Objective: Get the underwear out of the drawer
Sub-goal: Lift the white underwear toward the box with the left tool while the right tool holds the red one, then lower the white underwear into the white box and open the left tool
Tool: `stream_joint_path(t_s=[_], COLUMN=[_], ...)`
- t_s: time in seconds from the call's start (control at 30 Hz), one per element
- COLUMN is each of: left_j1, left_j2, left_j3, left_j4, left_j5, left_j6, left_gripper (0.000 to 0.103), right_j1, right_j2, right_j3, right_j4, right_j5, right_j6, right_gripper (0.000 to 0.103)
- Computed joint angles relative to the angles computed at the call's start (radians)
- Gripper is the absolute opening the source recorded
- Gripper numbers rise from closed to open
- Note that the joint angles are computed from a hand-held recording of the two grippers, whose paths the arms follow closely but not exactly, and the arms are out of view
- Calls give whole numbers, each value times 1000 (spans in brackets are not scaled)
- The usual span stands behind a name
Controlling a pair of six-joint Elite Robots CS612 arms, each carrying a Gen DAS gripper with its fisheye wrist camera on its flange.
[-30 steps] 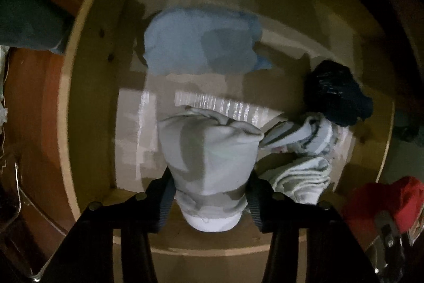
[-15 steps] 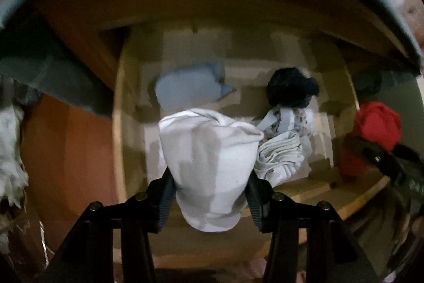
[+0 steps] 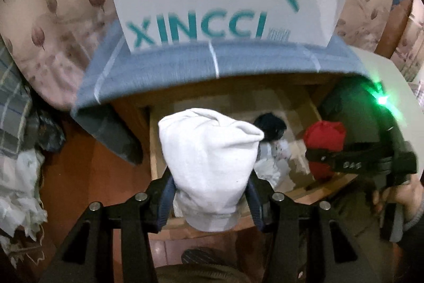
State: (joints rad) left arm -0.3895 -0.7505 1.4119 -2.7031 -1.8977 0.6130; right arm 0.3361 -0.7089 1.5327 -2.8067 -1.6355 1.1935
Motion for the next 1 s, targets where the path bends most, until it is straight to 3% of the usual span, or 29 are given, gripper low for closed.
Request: stream_joint_path(t_s=[0.23,0.43,0.53,0.73,1.0], left_j1=[16,15,10,-5,-43], left_j2=[-46,-48,-34,26,105], left_j3=[-17,-89,-148,-306,-471], left_j4=[-54,-77,-77,12,138], left_j5=[-105,-170,-186,-192,-123], left_j6=[-25,-77,-120,-193,-219], left_gripper=[49,49,49,49,49], right_j1=[1,0,0,0,2], right_j2=[1,2,2,3,5], right_j3=[-2,-4,-7,-10,-9], right_j4=[5,10,16,22,20], right_j5=[-1,2,2,-3,-4], right_j6=[-1,-5,-8,-8,-7], right_gripper=[49,49,49,49,49])
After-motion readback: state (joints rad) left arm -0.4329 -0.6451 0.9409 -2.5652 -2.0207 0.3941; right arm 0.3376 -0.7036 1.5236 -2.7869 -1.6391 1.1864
